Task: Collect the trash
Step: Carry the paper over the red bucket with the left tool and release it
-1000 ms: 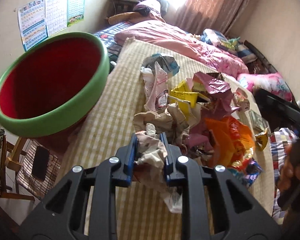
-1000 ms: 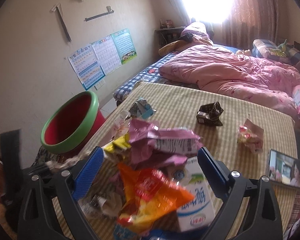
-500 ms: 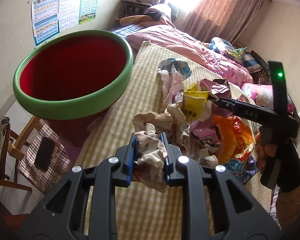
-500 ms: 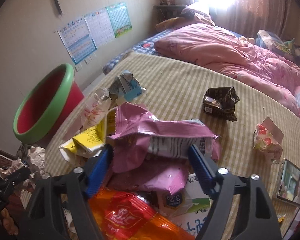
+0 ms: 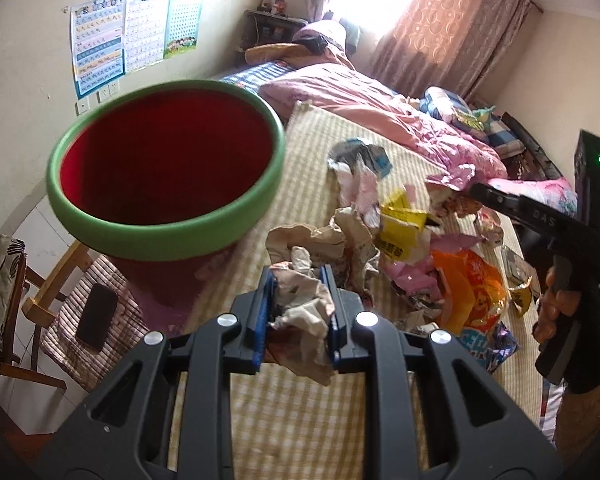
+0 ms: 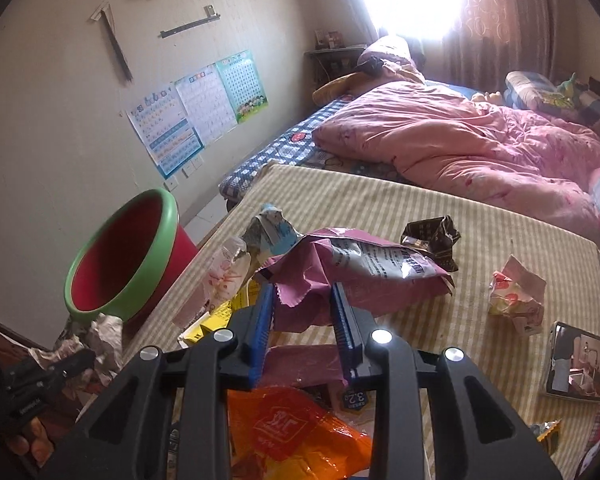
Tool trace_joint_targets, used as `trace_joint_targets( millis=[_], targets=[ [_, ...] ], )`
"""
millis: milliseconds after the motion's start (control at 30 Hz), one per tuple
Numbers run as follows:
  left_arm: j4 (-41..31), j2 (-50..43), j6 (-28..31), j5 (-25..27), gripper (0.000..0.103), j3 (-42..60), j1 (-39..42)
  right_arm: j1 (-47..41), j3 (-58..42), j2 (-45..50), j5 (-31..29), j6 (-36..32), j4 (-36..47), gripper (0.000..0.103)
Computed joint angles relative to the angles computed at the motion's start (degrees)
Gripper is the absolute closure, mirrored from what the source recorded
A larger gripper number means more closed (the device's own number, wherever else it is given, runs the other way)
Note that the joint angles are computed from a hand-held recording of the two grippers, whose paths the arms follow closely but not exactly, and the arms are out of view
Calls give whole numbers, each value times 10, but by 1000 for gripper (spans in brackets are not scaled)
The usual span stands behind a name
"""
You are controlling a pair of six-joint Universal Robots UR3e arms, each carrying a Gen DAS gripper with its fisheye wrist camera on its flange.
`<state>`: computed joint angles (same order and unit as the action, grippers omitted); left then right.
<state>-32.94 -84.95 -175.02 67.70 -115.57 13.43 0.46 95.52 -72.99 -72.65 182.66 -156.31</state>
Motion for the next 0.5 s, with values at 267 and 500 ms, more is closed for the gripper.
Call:
trace_joint_targets(
  millis=[267, 500],
  targets=[
    [-20, -22, 49, -43, 81, 51, 84, 52, -36, -18, -29, 59, -9, 74],
    [-26, -90, 95, -64, 80, 140, 138, 140, -202, 72, -23, 108, 18, 74]
  ],
)
